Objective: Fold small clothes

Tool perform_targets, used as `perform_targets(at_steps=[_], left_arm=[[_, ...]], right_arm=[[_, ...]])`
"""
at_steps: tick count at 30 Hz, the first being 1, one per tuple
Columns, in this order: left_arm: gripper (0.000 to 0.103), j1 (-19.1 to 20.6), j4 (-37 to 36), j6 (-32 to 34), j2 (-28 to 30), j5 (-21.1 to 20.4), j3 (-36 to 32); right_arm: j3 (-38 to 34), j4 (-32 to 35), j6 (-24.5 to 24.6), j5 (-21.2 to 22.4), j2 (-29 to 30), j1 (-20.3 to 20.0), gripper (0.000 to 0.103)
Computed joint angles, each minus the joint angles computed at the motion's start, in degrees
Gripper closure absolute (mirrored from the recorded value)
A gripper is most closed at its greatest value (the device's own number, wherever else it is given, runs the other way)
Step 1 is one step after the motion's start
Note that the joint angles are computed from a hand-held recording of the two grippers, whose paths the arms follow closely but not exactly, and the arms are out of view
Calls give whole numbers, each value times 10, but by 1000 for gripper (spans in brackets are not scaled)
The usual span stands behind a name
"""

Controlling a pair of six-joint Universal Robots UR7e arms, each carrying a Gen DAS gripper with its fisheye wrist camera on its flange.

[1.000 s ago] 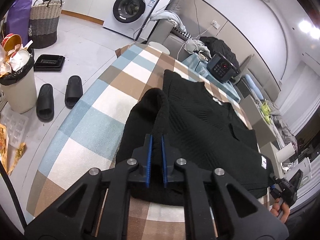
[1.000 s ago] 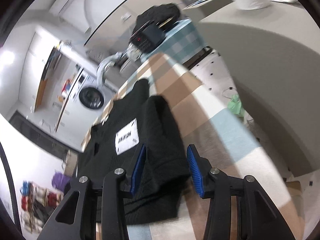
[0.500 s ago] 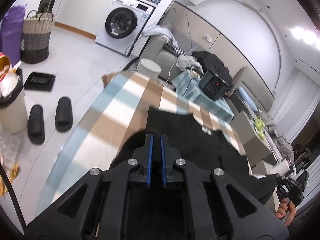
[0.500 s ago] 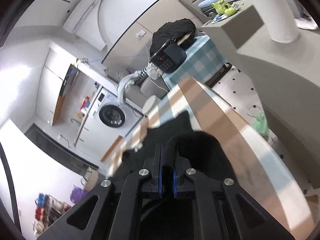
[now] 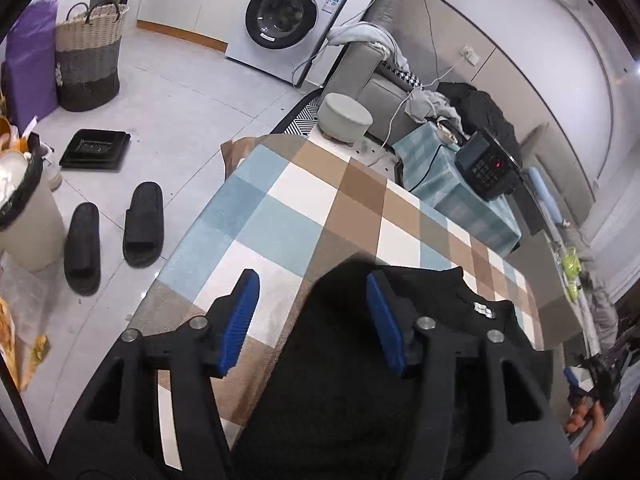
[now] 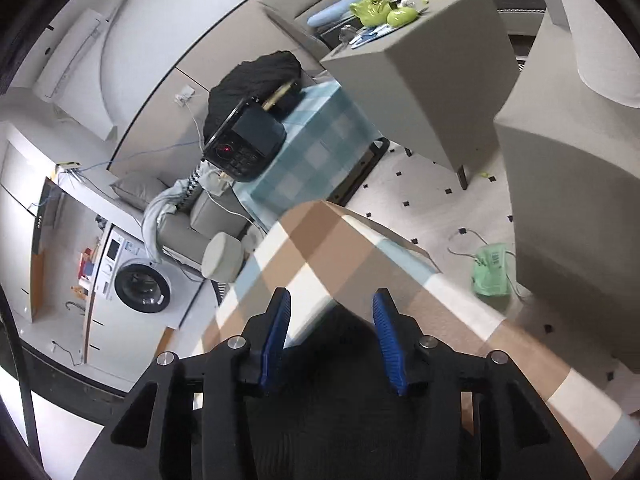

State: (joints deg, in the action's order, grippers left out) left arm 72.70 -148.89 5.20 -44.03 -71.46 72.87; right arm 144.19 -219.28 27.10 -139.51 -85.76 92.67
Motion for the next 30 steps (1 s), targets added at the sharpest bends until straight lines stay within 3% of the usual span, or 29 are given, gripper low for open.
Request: perform_targets(at_steps=[3,11,13,14,15,17,18,21,22,23,30], left_arm=[[42,2,-6,19,-6,2,11],[42,-13,-3,91,9,42,39],[44,-16,2,100,18,47,34],[54,-17,-1,105,23,48,33],[72,-17,-1,106,29,47,29],[93,-15,8,106,36,39,20],[99,-14,4,109,37,36,22],[102,-12,-17,111,34,25,25],[102,-11,-22,110,33,24,26],[102,-11,-30,110,31,24,28],[103,-6,-91,97,14,3,37]], right_arm=[[14,20,-26,-18,-9,13,57],[21,152,-41,36,-12,-21,56],[8,169,-48,15,7,-14,56],[0,166,-58,-2,20,-8,56],[-4,160,-65,-11,28,-4,56],[-12,159,-71,-17,35,-5,56],[-15,156,-74,-21,38,-6,56],[-28,146,-107,-37,50,-10,76],[-27,135,-118,-32,52,-15,90],[-25,133,-122,-25,47,-17,97],[-6,-56,-204,13,59,-1,98]])
